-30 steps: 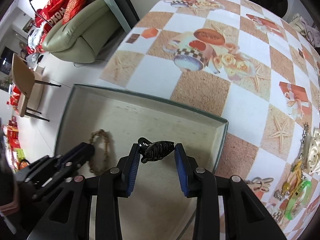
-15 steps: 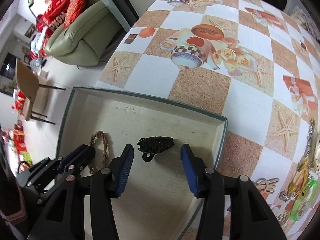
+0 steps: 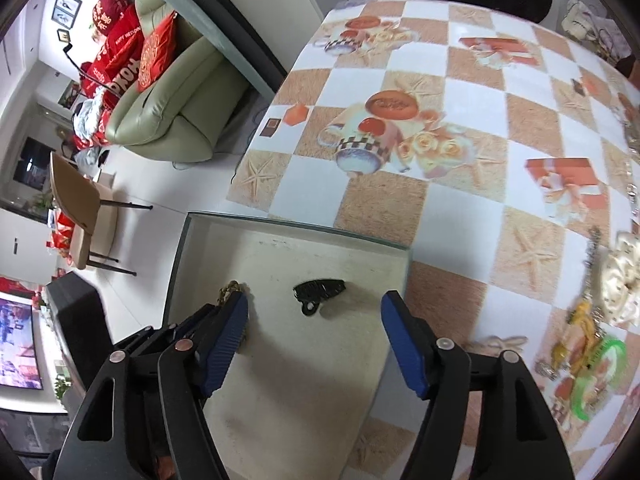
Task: Organize jewelry
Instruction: 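Open the right tool to drop the claw clip while the left tool drops the bracelet, then move both tools back over the jewelry on the table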
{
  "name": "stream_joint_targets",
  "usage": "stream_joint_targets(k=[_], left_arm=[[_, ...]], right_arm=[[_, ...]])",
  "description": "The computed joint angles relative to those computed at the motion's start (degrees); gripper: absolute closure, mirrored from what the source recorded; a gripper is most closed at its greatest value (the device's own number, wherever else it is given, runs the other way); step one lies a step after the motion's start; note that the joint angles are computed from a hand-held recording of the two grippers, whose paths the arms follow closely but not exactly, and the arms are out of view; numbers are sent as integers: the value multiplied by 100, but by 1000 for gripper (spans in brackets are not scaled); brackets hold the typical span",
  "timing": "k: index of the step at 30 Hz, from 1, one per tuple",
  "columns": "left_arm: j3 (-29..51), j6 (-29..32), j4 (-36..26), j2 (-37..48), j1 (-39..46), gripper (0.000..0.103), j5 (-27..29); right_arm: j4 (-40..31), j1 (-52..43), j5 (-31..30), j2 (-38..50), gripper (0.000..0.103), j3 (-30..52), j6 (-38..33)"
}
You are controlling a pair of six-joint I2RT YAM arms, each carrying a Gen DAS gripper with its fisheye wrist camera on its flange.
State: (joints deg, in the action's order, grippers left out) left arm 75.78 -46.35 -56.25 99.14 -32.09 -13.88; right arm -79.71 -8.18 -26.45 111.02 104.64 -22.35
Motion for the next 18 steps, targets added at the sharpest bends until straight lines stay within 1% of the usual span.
stream_joint_targets(k=[3,4,5,6,7,9,12,16,18], left_arm=[[61,-53,-104,56,-9,92,-30],[54,-75,-111,48,-10,87,-29],[61,-104,-135,48,-14,42,-47],[91,-181,-199,54,-34,0,-92],[13,-224,-95,-52,-69,0,-105],[160,-244,-248,4,-187,0,-280],[296,-275,-383,117,-231,0,-216],[455,-369,-558,174,-349,0,-265],[525,-420,-621,176,-416,0,-282]], right_arm=[[-174,-193,4,-82,25,45,-152],[-256,-294,3,-106,24,97,-234],[-306,-372,-1,-112,24,126,-302],[-365,-458,-3,-114,24,164,-374],[-397,-539,6,-113,23,186,-424],[-501,-741,18,-46,23,323,-508],[-653,-1032,63,-3,22,478,-637],[-826,-1426,104,167,14,714,-779],[-862,-1648,150,269,12,839,-843]])
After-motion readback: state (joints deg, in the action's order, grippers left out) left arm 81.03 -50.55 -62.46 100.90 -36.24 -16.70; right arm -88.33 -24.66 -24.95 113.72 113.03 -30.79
